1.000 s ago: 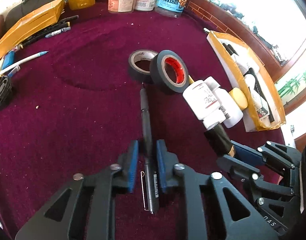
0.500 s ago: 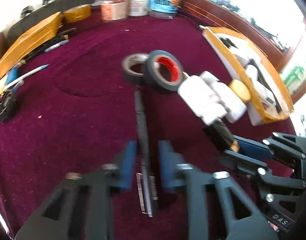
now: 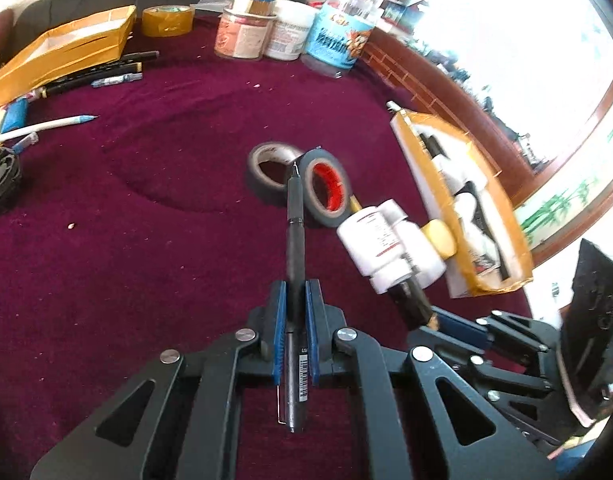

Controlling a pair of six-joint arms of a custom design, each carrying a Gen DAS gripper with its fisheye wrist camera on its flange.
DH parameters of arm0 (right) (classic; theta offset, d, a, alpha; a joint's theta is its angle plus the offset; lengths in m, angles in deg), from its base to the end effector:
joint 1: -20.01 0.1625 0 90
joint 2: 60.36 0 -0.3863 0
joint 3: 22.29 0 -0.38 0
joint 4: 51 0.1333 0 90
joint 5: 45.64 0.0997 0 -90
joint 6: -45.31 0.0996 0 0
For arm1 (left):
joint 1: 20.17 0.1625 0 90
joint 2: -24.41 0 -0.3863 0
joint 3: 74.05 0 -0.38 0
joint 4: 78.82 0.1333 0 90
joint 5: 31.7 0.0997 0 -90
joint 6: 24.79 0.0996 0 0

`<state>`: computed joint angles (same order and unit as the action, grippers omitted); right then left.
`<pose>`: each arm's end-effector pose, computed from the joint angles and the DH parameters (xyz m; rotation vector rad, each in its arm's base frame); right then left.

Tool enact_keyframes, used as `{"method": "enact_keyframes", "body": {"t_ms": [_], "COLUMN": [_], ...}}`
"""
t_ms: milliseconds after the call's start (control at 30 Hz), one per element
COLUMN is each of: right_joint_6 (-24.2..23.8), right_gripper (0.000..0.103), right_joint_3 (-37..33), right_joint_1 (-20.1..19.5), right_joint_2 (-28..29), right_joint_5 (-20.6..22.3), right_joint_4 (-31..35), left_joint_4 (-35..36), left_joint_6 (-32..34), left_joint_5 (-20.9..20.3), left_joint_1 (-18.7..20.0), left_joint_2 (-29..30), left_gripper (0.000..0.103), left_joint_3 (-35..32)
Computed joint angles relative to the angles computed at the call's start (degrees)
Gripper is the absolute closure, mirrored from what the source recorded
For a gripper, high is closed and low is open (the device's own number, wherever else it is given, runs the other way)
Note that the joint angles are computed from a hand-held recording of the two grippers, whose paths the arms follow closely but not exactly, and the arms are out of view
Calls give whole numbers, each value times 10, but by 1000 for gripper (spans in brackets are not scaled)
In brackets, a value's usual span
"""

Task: Organize rigid objects
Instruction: 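Carry both black markers over the cardboard tray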

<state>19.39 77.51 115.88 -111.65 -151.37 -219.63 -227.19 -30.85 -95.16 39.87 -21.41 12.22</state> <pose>0.1699 -0.6135 0.1464 0.6455 -2.6345 0.6530 -0.1859 -0.6785 0.1389 0.4666 2.6953 -0.6092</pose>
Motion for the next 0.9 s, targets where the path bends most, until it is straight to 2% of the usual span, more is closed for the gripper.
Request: {"method": "enact_keyframes", "body": {"t_ms": [200,367,500,733,900], "right_joint_6": [4,9,18,49,67], "right_gripper": [88,87,87,87,87], "right_joint_3": [3,12,19,28,33], "right_joint_1": [-3,-9,-20,-50,-67], "right_joint_2": [-9,-25,-44,-83,-103], "right_joint_5": [15,24,30,45,41], "right_joint_4": [-6,-19,-34,-63,-91], "left_joint_4": [-31,-24,-29,-1,30], "left_joint_6": [14,0,-1,3,4], "left_joint_5": [-37,-72,-68,-78,-103], "left_joint_1": [1,5,-10,-40,-60], "left_joint_2": [-2,-3,-3,35,86], "left_gripper": [96,96,96,96,96], "left_joint_3": [5,1,4,-40,-103]}}
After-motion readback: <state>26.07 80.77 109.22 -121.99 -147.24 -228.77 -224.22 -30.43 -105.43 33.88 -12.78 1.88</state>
